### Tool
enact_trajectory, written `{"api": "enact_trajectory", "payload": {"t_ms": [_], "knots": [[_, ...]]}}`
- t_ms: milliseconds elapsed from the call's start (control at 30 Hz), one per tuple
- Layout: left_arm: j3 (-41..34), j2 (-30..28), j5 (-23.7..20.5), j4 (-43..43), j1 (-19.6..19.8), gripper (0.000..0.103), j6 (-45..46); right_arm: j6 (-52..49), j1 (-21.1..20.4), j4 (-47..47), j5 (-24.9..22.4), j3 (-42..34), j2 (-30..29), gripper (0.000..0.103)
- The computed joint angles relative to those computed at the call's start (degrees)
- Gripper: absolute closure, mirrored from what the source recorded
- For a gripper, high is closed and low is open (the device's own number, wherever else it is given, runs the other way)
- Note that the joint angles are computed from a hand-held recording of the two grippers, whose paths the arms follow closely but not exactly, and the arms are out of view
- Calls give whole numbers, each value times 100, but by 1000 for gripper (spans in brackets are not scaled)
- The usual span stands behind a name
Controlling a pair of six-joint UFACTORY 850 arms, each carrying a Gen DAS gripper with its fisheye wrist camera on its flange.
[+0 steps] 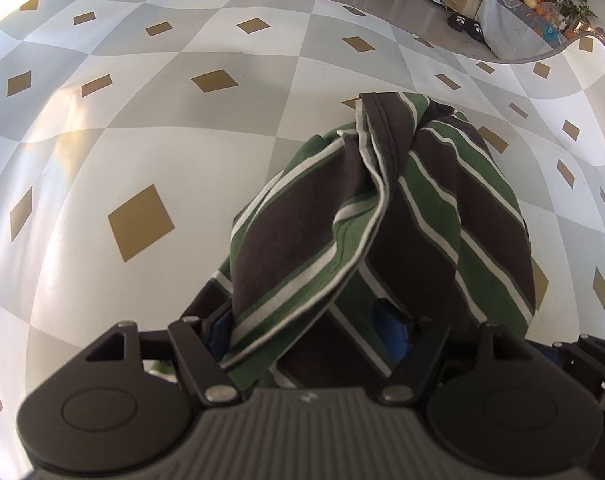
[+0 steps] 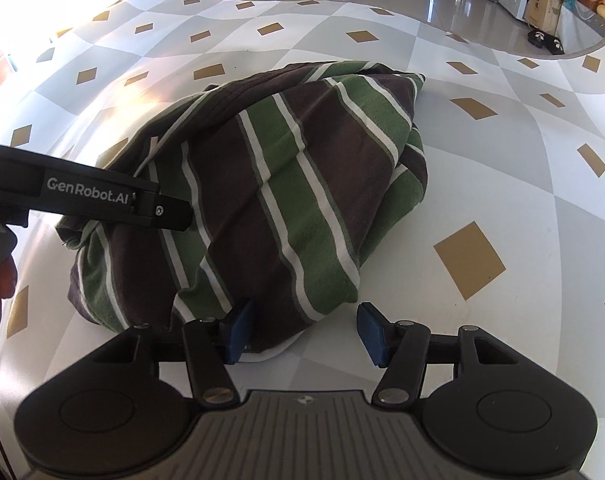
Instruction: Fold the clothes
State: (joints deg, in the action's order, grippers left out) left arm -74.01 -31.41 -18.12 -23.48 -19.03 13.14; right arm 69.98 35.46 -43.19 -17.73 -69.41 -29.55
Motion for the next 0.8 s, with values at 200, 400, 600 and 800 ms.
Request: {"api": "enact_trajectory", "payload": {"t_ms": [200, 400, 600, 800], "knots": [[83, 54, -277, -884, 95, 29, 783, -685, 20, 557, 43, 39, 56, 47], [216, 229, -732, -1679, 264, 27, 1481, -575, 26, 269, -314, 54, 243, 47], [469, 675, -170, -822, 290, 7, 670, 620, -2, -774, 94, 169, 473, 47], [515, 777, 117, 1239, 251, 4, -1441, 1803, -19, -1608, 678, 9, 314, 46]]}}
